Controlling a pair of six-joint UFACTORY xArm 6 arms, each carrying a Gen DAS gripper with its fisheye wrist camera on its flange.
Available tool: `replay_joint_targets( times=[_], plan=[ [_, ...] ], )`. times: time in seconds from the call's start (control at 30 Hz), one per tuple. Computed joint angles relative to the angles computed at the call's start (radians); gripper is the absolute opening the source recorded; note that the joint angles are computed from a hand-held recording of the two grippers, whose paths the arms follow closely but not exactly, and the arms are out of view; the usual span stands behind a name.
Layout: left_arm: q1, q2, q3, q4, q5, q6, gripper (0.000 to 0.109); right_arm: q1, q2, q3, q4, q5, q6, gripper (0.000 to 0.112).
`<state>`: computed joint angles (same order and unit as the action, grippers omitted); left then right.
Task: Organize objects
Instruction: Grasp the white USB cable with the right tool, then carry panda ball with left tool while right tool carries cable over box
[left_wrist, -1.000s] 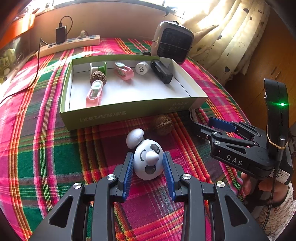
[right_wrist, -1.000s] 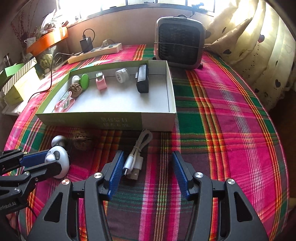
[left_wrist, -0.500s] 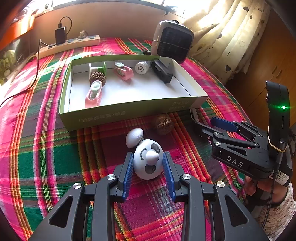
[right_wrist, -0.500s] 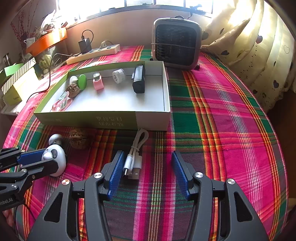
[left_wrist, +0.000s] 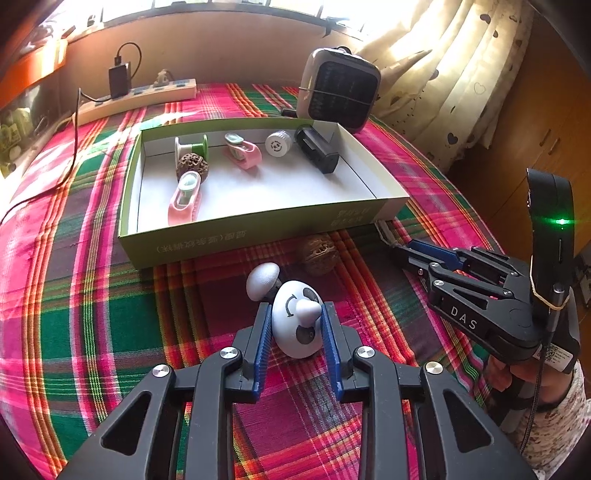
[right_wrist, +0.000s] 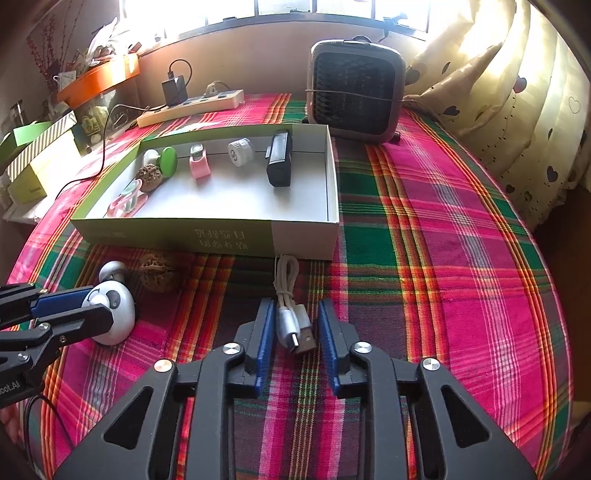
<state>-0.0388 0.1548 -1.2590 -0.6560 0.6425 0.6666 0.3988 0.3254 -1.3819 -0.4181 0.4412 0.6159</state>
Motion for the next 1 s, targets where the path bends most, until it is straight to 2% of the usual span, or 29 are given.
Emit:
replay_joint_targets(
  times=[1.0],
  plan=[
    [-0.005,-0.008,0.002,-0.022,-0.008,0.027,0.024,0.001,-0.010,0.022,0.025,-0.027,-0.041,0.021]
  ],
)
